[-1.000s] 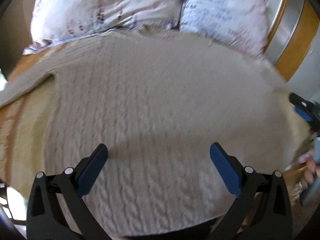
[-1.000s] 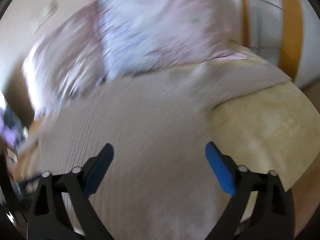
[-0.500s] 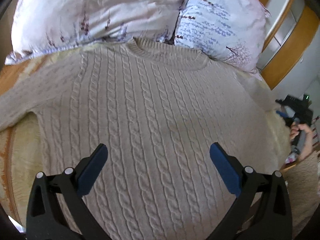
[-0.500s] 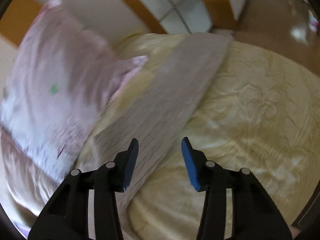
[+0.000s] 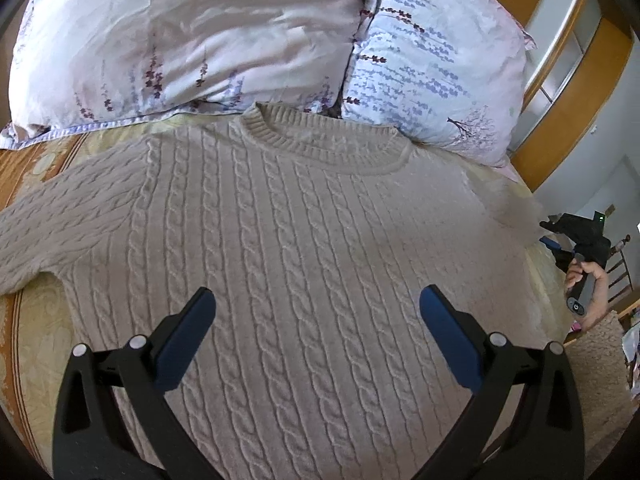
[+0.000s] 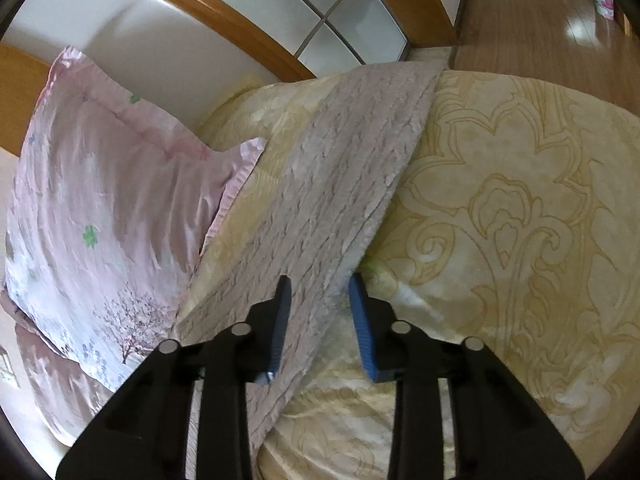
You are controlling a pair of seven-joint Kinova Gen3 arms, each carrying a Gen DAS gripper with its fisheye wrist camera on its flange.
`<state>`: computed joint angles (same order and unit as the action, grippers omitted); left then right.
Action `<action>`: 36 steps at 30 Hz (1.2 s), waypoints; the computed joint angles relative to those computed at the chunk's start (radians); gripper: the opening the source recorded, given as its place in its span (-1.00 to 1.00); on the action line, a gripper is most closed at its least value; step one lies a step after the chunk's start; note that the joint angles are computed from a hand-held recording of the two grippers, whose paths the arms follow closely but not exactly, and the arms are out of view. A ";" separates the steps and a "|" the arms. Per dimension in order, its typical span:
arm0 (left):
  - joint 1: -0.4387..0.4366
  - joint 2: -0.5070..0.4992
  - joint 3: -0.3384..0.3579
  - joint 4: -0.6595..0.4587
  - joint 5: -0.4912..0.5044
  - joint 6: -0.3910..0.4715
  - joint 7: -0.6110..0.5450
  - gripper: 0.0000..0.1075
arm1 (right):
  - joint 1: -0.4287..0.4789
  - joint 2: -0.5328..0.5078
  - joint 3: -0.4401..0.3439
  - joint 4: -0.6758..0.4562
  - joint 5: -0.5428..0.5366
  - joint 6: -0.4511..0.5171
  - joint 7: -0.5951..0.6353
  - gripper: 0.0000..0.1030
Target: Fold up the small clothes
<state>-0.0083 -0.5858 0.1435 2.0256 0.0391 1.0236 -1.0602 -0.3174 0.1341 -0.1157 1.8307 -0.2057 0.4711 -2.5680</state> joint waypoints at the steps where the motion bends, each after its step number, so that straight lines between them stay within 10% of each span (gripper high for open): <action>1: 0.000 0.001 0.002 0.000 -0.002 -0.006 -0.001 0.89 | -0.001 0.000 0.001 0.006 0.001 -0.012 -0.003 -0.49; 13: 0.018 0.056 -0.046 -0.009 0.013 -0.053 -0.039 0.89 | 0.202 0.014 -0.220 0.061 0.164 -0.144 -0.176 -0.80; 25: 0.025 0.037 -0.109 0.023 0.081 -0.118 -0.085 0.88 | -0.133 -0.082 0.048 0.047 0.330 -0.253 -0.145 -0.81; 36: 0.025 0.015 -0.136 0.037 0.117 -0.162 -0.096 0.88 | 0.112 -0.033 -0.441 -0.080 0.088 -0.293 0.303 -0.81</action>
<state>0.0166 -0.5705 0.0072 2.0623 0.1556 0.8621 -1.1559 -0.2053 0.1013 -0.5563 1.7508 -0.1176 0.1785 -2.2653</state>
